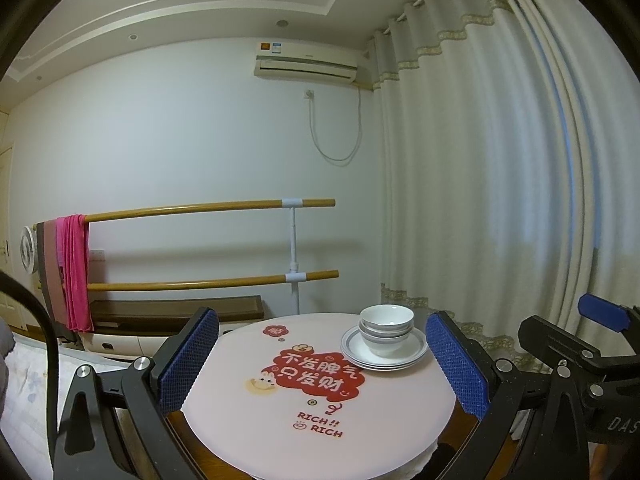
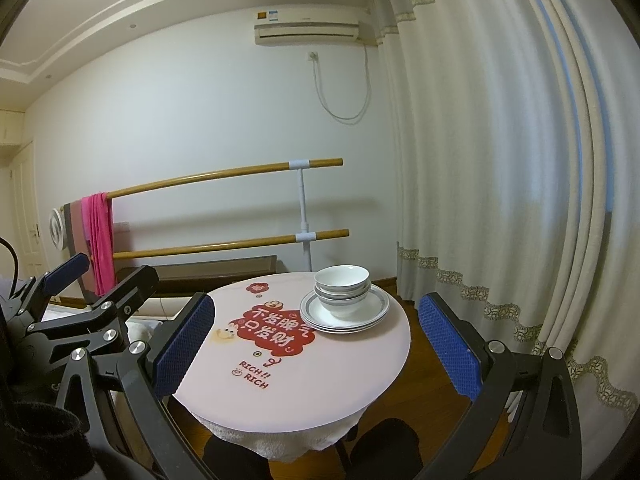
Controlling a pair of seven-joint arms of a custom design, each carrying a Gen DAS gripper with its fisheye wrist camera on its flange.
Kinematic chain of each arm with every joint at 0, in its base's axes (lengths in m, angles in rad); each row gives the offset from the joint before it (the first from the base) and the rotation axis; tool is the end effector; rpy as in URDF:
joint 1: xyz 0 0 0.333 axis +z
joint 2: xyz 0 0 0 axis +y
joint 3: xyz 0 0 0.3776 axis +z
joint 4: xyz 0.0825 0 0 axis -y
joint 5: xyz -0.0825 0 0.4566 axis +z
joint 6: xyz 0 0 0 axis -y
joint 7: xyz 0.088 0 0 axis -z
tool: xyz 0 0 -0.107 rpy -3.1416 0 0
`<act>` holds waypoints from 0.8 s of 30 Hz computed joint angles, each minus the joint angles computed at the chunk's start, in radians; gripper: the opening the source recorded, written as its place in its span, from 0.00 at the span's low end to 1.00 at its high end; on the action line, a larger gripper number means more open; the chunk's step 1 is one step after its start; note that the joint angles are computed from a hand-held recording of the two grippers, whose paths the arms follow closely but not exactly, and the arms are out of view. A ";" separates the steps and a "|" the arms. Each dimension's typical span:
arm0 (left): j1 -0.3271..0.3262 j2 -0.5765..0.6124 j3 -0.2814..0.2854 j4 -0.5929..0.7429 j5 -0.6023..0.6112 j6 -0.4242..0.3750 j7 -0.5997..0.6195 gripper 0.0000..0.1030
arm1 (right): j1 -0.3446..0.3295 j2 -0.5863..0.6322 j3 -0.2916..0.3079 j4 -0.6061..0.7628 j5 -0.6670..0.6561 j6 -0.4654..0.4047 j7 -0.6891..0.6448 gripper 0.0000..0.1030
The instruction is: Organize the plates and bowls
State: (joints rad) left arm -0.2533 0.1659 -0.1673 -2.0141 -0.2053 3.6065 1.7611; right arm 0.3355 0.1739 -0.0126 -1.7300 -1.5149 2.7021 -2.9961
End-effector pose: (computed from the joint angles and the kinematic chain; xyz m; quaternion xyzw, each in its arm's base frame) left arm 0.6362 -0.2475 0.5684 -0.4435 0.6158 -0.5313 0.3766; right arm 0.6837 0.2654 0.5771 -0.5171 0.6255 -0.4323 0.3929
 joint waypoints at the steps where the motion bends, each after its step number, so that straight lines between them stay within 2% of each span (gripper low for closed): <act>1: -0.001 0.000 0.001 0.000 -0.003 0.001 0.003 0.99 | 0.000 0.000 0.000 0.000 0.000 0.001 0.000 1.00; 24: -0.002 0.003 0.000 -0.002 -0.010 0.006 0.011 0.99 | 0.000 -0.001 0.000 -0.006 0.005 0.003 0.000 1.00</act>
